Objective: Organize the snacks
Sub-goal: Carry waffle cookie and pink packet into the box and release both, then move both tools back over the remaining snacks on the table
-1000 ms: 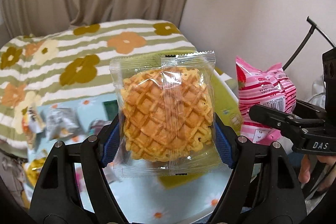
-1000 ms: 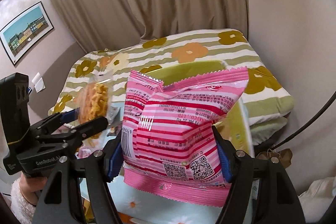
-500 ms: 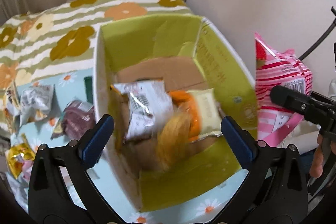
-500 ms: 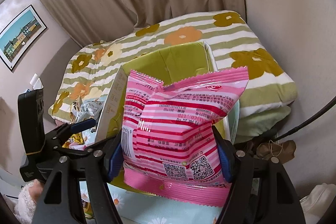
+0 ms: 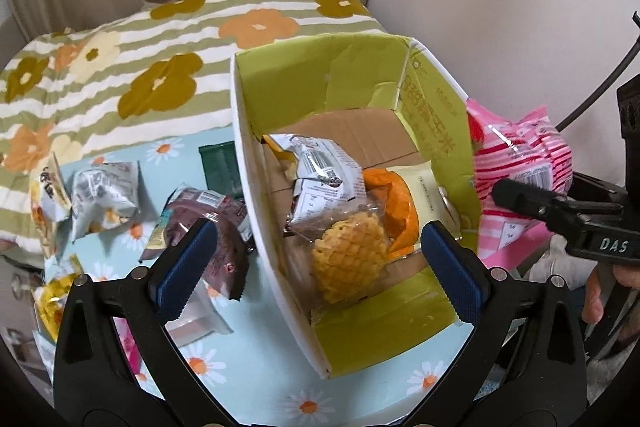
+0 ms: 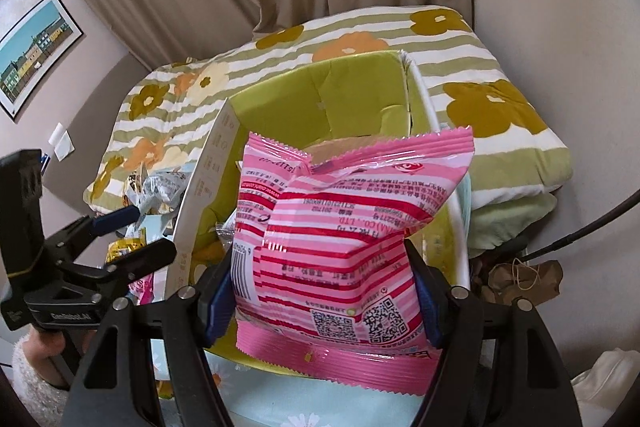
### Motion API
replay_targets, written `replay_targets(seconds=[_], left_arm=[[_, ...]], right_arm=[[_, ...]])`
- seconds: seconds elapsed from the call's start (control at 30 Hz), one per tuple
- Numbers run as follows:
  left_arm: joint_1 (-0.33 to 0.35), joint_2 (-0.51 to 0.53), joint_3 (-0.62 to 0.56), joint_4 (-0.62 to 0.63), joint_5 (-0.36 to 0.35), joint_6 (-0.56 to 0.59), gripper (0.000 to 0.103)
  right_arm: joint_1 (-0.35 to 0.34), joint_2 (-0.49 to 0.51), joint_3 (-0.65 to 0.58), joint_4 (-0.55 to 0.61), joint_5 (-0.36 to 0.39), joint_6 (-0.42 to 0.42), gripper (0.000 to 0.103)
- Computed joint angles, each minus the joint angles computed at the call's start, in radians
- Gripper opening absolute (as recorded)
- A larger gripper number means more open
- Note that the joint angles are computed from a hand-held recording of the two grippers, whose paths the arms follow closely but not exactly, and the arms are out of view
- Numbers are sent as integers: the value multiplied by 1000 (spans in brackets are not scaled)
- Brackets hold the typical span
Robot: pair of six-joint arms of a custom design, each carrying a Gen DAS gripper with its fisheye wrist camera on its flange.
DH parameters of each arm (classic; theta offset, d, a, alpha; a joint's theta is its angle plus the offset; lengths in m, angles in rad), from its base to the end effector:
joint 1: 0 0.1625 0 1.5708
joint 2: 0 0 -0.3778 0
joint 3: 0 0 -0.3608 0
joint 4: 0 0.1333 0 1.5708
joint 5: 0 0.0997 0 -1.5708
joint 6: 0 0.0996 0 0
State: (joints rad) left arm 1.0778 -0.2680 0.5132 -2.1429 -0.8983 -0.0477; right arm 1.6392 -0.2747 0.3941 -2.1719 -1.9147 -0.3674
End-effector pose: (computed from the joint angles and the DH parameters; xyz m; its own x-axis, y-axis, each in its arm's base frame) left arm -0.2225 -0.8269 0.1332 -0.8043 0.1540 -0.5740 0.4103 0.8426 -0.3489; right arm 0.1578 -0.8449 0.1851 -0.8648 -0.2322 0.4453 -0.3977 0.8580 -0.3250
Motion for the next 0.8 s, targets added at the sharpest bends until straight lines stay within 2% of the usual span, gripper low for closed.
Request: replay_targets(seconds=[0.2, 0.23, 0.27, 0.3, 0.33, 0.43, 0.6, 0.8], left_arm=[[-1, -23, 41, -21, 8, -6, 101], [-2, -27, 49, -27, 10, -7, 101], [-3, -34, 64, -39, 10, -6, 101], [-3, -40, 75, -48, 11, -7, 101], [-4, -48, 90, -57, 13, -9, 101], [-7, -74, 143, -91, 21, -15, 101], [-12, -117, 227, -139, 30, -41, 101], [-29, -170, 334, -215, 51, -61, 101]], right_arm=[[-5, 17, -12, -12, -1, 1, 70], [-4, 18, -5, -27, -6, -8, 74], [-4, 17, 4, -46, -16, -19, 90], [-2, 3, 46, -97, -27, -36, 99], [-1, -12, 86, -141, -30, -56, 103], [0, -67, 210, -258, -27, -106, 103], [-9, -107, 253, -217, 13, -58, 103], [3, -158, 326, -251, 32, -90, 103]])
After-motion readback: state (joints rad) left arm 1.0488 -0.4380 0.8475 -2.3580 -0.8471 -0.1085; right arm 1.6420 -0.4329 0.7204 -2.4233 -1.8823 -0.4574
